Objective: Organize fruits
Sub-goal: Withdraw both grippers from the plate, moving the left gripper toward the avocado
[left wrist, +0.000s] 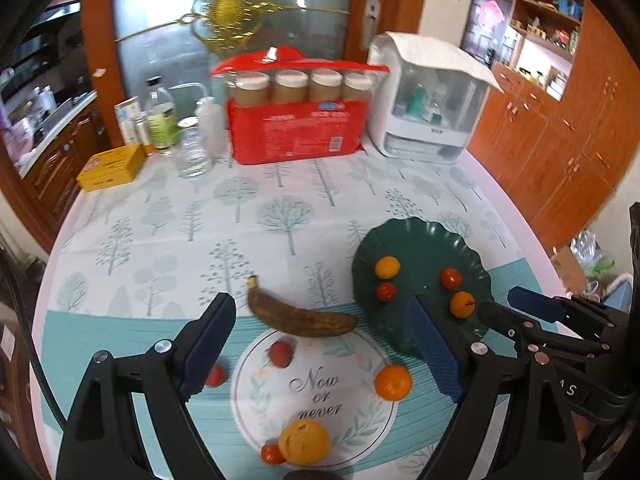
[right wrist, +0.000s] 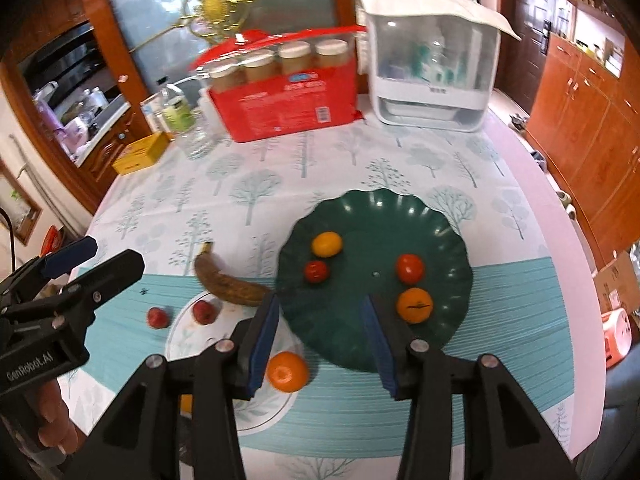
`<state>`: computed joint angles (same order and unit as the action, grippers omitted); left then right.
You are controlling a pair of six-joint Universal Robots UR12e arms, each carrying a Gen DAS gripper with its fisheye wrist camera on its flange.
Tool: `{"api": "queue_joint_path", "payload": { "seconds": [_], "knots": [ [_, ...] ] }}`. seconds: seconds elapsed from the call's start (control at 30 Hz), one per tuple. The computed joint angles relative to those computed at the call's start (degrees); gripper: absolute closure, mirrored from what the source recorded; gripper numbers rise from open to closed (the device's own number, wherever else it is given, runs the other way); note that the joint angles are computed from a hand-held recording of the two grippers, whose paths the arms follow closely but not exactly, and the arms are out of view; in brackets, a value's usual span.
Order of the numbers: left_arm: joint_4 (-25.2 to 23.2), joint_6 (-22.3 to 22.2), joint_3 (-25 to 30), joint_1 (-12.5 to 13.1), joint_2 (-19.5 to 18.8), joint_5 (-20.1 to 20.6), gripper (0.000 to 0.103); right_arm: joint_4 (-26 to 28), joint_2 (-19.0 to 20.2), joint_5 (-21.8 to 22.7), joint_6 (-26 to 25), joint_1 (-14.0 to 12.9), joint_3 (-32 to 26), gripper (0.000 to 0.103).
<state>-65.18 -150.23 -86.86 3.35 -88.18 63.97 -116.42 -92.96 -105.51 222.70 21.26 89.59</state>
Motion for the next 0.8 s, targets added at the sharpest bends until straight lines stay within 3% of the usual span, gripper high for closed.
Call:
{"api": "queue_joint_path", "payload": {
  "seconds": [0.5,0.8],
  "knots": [
    [-0.22,0.49,-6.72,6.96,5.34,2.00,0.015,-1.27,1.04,3.20,-2.08,3.21,0.56,0.055],
    [-10.67,9.70,-11.48,7.86,7.14,5.33,0.015,-1.52,1.11,6.40,0.03,3.46,4.33,0.055]
  ]
}}
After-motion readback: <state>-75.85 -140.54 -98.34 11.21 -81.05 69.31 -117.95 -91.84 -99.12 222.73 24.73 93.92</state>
